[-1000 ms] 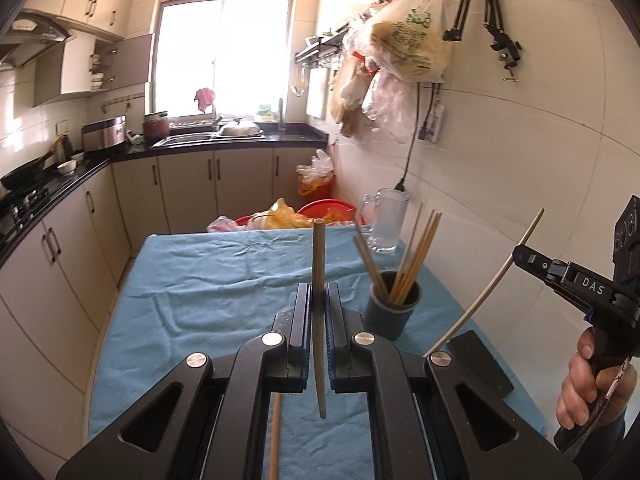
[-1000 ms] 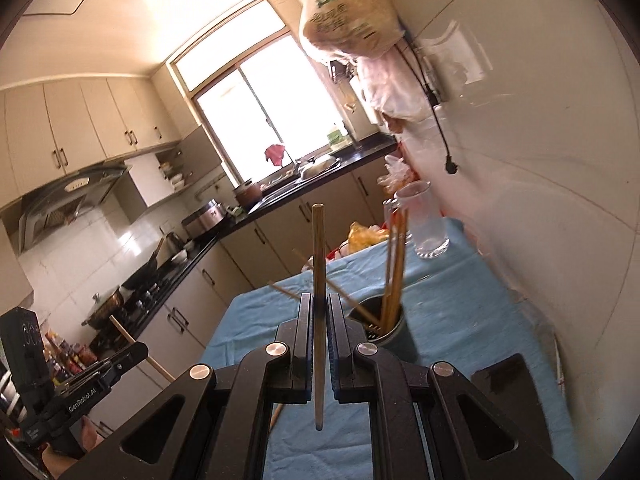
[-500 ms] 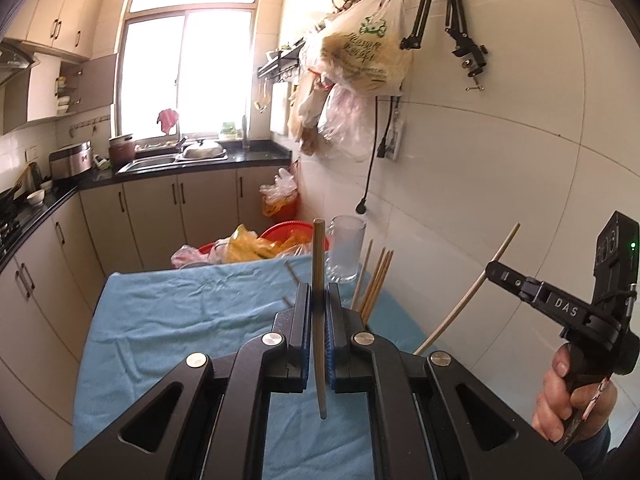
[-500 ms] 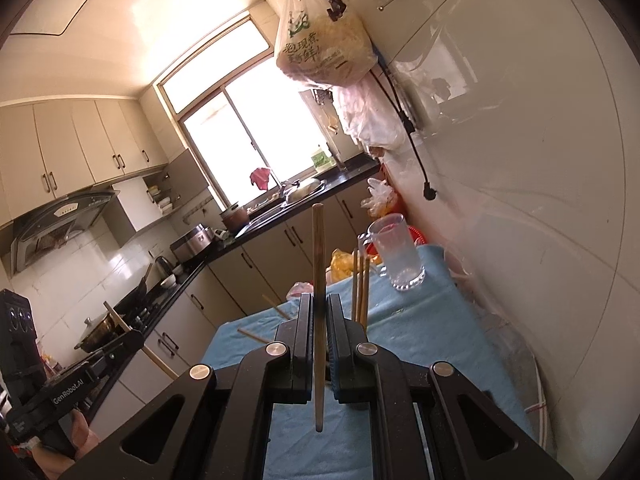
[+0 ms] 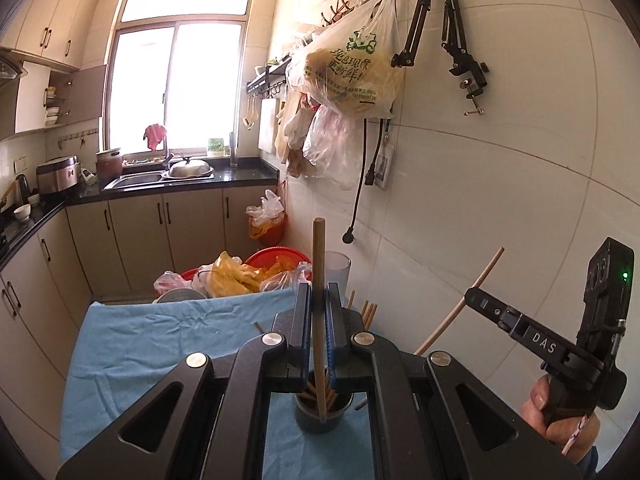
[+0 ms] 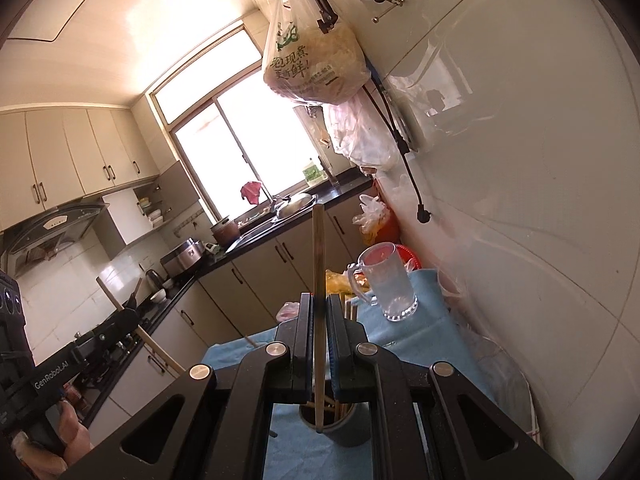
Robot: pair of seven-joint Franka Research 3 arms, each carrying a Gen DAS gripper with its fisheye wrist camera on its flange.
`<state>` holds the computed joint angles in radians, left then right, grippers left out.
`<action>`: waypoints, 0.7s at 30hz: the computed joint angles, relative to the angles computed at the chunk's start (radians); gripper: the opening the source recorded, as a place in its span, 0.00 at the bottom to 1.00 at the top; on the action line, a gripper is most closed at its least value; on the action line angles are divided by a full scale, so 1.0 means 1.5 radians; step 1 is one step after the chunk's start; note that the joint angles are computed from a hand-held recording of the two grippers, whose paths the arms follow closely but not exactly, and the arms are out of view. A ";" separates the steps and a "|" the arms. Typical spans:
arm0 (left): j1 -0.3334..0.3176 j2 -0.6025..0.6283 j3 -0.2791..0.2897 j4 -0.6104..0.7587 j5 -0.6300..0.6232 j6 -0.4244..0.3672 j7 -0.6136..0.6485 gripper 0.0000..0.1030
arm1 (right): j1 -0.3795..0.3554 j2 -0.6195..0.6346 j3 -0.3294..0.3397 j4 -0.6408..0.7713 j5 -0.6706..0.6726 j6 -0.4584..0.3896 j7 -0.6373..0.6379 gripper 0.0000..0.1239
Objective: Organize utensils
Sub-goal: 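Lower both held chopsticks into the dark holder cup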
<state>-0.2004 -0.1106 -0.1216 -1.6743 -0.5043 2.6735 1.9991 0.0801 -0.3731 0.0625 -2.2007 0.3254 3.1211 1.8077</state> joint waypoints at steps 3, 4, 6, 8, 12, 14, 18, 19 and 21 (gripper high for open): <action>0.003 0.029 -0.006 0.025 0.006 -0.004 -0.013 0.06 | -0.023 0.022 0.015 0.022 -0.018 -0.006 0.010 0.05; 0.005 0.034 -0.009 0.030 0.008 -0.005 -0.016 0.06 | -0.031 0.030 0.020 0.030 -0.026 -0.008 0.015 0.05; 0.010 0.050 -0.014 0.035 -0.001 -0.002 -0.012 0.06 | -0.040 0.045 0.025 0.042 -0.041 -0.013 0.022 0.05; 0.015 0.062 -0.020 0.042 -0.006 -0.002 -0.011 0.06 | -0.040 0.059 0.023 0.051 -0.050 -0.020 0.028 0.05; 0.028 0.090 -0.033 0.056 0.019 -0.008 -0.034 0.06 | -0.023 0.090 0.006 0.071 -0.052 -0.034 0.027 0.05; 0.035 0.099 -0.039 0.057 0.027 -0.011 -0.041 0.06 | -0.012 0.102 -0.004 0.078 -0.048 -0.041 0.021 0.05; 0.044 0.108 -0.047 0.053 0.037 -0.017 -0.048 0.06 | 0.007 0.123 -0.018 0.088 -0.039 -0.058 0.007 0.05; 0.046 0.109 -0.049 0.051 0.040 -0.017 -0.049 0.06 | 0.012 0.127 -0.022 0.090 -0.034 -0.063 0.002 0.05; 0.048 0.110 -0.051 0.045 0.049 -0.015 -0.054 0.06 | 0.017 0.134 -0.025 0.093 -0.029 -0.069 -0.003 0.05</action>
